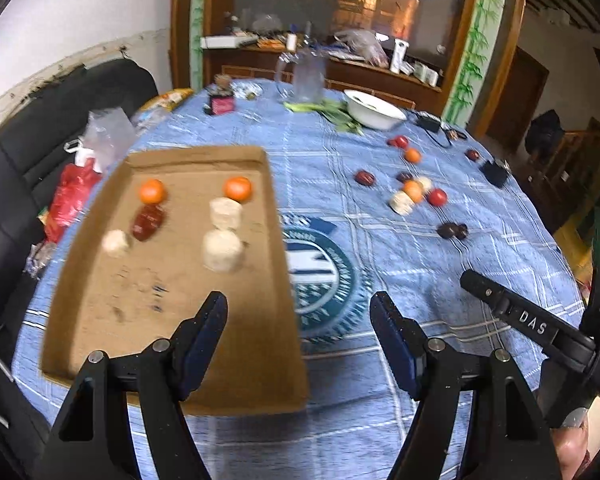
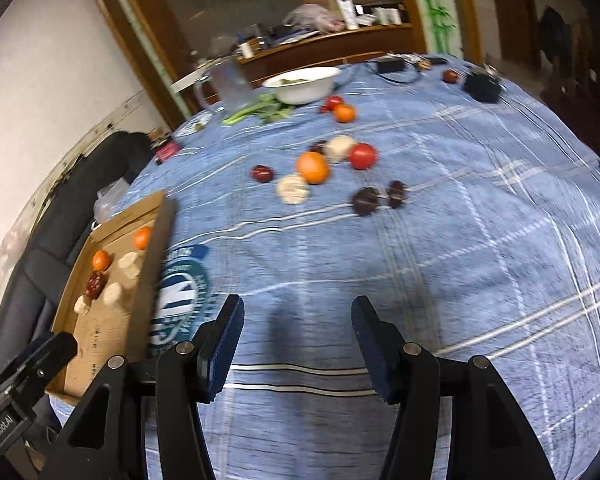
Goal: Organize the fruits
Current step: 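Move both open tools back over the remaining fruit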
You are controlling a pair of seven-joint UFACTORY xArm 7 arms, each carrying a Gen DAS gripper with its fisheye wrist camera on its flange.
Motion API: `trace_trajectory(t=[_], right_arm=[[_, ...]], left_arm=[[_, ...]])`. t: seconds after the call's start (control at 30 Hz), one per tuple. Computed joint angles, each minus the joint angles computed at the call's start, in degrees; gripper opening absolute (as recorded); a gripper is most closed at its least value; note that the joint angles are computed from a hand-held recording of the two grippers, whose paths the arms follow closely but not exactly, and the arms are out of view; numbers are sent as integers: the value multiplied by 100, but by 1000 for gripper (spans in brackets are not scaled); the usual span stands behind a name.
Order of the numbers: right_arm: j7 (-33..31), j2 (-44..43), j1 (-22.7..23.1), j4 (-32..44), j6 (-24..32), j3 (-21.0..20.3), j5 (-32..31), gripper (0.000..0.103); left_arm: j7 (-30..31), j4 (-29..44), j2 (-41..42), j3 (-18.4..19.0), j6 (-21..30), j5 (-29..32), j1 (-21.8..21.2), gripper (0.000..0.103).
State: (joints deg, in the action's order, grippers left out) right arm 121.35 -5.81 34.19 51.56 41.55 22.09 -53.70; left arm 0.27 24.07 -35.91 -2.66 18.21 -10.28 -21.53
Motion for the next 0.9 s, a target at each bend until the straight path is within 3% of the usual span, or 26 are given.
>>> trace_trajectory(t=[0.23, 0.6, 0.73, 0.9], right_arm=[[378, -377, -269, -592, -448, -10, 7, 60], [211, -293, -539, -719, -879, -66, 17, 60], [-154, -483, -645, -866, -932, -142, 239, 60], [-1057, -680, -884, -952, -827, -239, 766, 60]], left_arm=[[34, 72, 326, -1, -1, -195, -291, 73], [128, 390, 947, -115, -112, -355, -472, 73], [174, 551, 1131, -146, -151, -326, -430, 73], [476, 992, 1564, -62, -198, -545, -614, 73]])
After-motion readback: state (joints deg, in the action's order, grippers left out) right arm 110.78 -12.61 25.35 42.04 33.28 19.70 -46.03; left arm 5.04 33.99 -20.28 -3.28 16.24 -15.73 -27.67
